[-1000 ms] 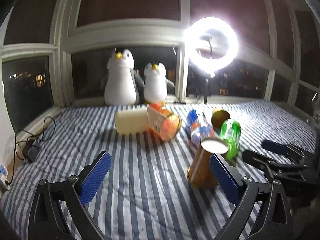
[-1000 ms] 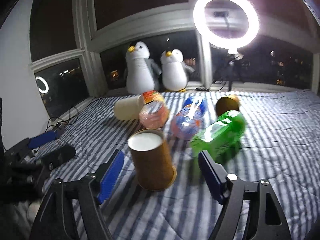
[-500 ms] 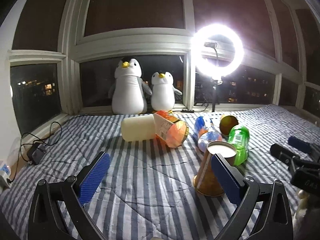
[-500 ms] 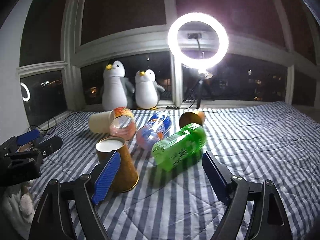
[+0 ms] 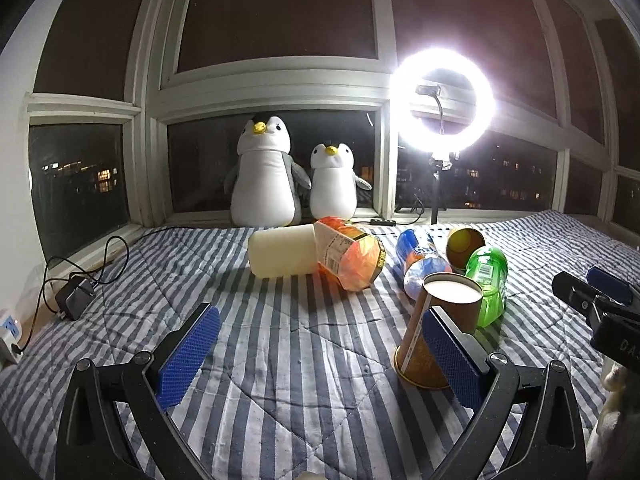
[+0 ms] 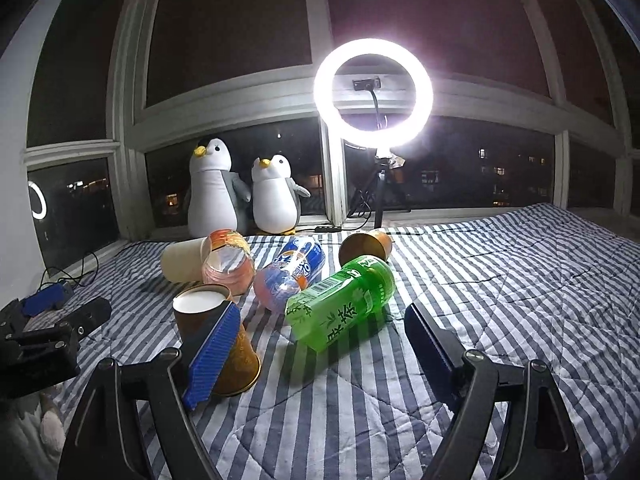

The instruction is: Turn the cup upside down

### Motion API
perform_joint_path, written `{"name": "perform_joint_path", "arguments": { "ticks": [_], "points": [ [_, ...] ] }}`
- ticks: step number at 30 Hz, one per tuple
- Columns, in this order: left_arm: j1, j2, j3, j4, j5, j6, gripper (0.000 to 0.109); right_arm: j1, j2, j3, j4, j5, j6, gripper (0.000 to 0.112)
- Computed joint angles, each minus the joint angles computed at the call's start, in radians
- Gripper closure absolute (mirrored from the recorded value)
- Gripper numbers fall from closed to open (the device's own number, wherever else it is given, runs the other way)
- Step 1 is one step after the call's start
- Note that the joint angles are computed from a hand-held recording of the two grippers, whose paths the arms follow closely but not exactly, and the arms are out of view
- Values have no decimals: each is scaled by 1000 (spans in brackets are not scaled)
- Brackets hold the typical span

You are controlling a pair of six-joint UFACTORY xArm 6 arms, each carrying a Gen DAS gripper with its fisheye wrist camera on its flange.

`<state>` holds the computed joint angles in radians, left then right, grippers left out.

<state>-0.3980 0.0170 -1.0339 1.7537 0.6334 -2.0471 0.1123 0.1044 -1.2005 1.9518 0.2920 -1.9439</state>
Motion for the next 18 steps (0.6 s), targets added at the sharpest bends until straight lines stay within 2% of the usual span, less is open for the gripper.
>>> {"name": "perform_joint_path", "arguments": {
  "ticks": [14, 18],
  "points": [
    [-15, 8, -4, -5, 24, 16, 6, 0, -7, 6, 79, -4, -87, 31],
    [-9, 5, 0, -4, 16, 7, 6, -1, -7, 6, 60, -5, -70, 31]
  ]
}}
